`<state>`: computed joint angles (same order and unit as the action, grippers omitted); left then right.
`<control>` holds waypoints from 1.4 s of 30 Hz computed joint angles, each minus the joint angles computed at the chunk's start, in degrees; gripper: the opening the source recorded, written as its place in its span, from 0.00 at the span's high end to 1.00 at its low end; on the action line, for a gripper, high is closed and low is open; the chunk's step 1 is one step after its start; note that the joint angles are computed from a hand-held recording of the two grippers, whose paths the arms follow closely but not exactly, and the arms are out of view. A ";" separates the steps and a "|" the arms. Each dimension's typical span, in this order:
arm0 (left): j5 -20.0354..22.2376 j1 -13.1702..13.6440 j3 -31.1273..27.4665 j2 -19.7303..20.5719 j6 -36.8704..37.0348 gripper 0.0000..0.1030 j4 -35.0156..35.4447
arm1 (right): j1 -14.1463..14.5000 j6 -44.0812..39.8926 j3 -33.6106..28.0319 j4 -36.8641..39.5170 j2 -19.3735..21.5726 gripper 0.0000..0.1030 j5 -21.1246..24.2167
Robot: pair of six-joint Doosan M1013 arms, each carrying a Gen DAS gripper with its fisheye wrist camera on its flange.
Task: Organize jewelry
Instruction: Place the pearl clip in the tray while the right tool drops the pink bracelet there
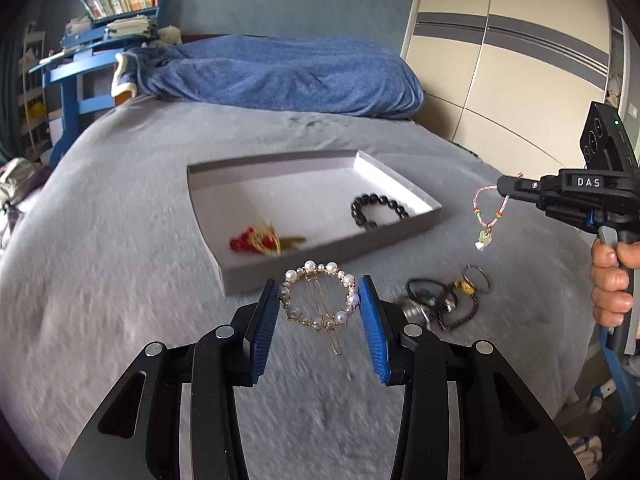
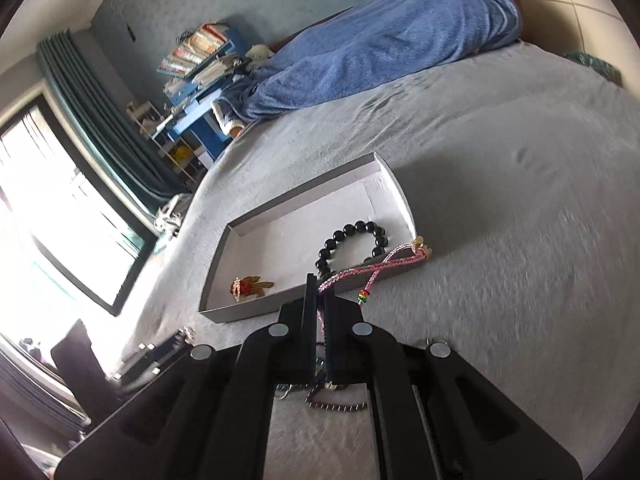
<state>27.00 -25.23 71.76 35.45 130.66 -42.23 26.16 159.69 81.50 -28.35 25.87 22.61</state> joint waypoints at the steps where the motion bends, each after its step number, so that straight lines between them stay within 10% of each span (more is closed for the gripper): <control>1: 0.11 -0.04 -0.77 0.28 -0.83 0.59 1.10 | -0.17 -2.64 -1.18 1.57 0.63 0.97 0.98; 24: 20.95 -2.04 -36.46 19.20 -28.60 0.59 30.91 | -4.06 -38.45 -35.30 26.45 20.58 0.97 23.89; 35: 22.07 -2.11 -39.43 21.85 -29.80 0.51 32.37 | -4.90 -38.37 -39.43 22.67 24.28 0.97 33.46; 42: 19.61 -2.36 -40.14 22.44 -31.39 0.35 37.43 | -5.42 -37.41 -35.05 21.49 21.82 0.59 32.20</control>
<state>46.61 -27.59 31.62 57.89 99.27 -4.80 20.74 122.28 46.45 -6.86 47.69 54.81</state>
